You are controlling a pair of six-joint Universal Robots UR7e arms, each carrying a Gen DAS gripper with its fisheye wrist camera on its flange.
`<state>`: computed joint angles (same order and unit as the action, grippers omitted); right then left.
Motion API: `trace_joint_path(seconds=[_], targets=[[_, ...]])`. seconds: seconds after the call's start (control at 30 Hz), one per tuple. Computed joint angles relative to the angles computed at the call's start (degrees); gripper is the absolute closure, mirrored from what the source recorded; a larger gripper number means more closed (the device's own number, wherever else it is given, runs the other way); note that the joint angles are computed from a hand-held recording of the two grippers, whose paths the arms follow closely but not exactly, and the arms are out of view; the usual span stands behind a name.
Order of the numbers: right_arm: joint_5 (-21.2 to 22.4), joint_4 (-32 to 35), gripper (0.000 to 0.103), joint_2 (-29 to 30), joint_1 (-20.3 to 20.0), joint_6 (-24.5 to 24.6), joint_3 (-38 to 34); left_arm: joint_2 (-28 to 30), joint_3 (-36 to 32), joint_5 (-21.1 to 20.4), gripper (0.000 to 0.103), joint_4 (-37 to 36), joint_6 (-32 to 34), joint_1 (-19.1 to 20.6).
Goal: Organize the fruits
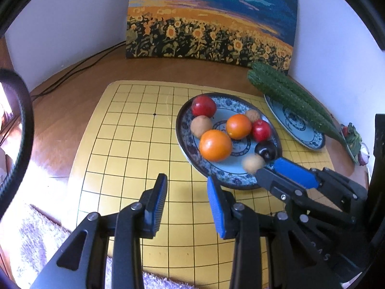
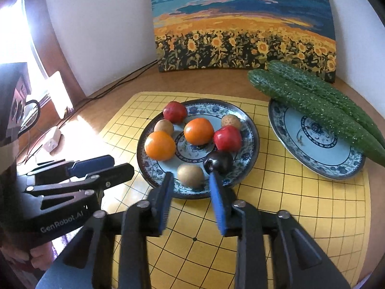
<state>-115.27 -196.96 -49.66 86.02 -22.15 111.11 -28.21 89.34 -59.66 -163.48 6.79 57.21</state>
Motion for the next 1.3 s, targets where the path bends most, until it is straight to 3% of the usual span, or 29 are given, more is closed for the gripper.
trace_joint_path(seconds=[0.4,0.77,0.97,1.3], targets=[[-1.62,-2.57,0.053,-2.11,1.00,3.17,2.98,-1.26,2.34,-0.77,0.058,-0.96,0.49,-0.40],[-5.91,-6.42,0.037,-2.76,1.38,5.54,6.15,-1.80,4.86,-0.83,0.034,-2.50,0.95,-1.14],[-9.57,-8.59,0.033,-1.28,1.15,5.60,6.15,-0.83,4.79,0.70,0.032,-2.29,-0.06,-1.21],[-10.96,-8.92,0.032,-0.54,-0.27,6.97,6.26,0.69,4.35,2.99,0.030,-2.94,0.70,-1.81]])
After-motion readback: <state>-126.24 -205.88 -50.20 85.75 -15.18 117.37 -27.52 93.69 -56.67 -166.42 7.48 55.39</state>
